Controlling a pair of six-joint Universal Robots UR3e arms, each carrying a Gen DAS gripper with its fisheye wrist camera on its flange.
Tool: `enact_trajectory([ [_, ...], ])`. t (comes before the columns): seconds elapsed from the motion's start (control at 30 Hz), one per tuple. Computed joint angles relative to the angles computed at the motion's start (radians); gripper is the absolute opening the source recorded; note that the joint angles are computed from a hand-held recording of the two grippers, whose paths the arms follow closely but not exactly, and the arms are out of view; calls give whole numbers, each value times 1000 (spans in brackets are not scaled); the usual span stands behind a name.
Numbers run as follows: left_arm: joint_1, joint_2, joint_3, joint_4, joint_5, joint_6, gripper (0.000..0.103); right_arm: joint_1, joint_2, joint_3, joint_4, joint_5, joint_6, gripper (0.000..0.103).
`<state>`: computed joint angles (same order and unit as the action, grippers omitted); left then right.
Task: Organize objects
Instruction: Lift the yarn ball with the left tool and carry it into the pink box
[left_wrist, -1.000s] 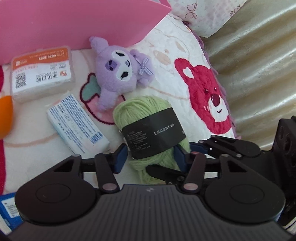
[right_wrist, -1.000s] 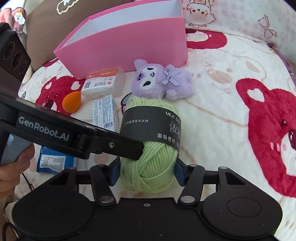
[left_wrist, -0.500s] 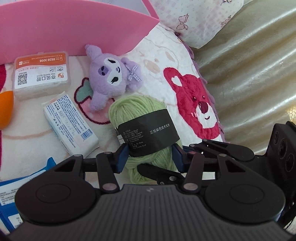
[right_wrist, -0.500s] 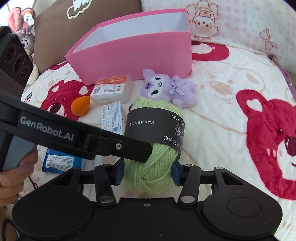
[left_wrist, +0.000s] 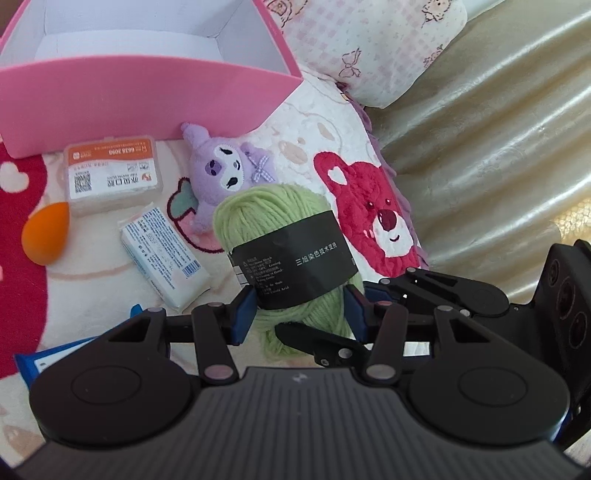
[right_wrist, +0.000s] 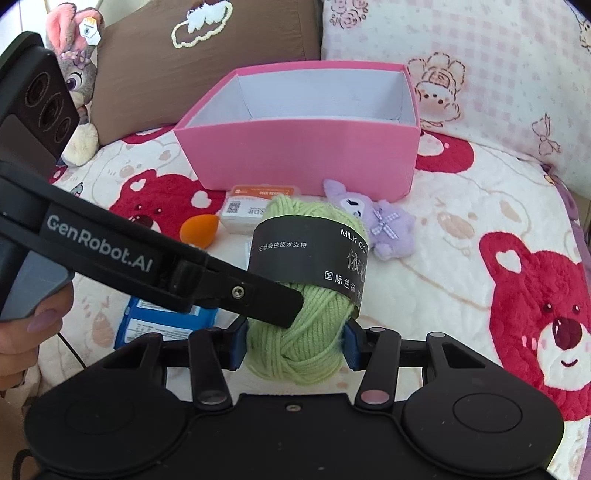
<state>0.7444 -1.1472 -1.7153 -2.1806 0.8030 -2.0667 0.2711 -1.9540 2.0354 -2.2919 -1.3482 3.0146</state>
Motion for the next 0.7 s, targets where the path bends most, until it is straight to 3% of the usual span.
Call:
enact_trajectory([
  [0.33, 94, -148, 448, -367, 48, 163, 50, 59, 27, -206, 113, 9, 38, 55],
  [0.53, 98, -255, 655, -407, 15, 114, 50, 89, 177, -442, 194, 10, -1, 55],
  [0.7, 48, -375, 809, -344, -25, 15, 50, 92, 282, -559, 151, 19, 21, 55],
])
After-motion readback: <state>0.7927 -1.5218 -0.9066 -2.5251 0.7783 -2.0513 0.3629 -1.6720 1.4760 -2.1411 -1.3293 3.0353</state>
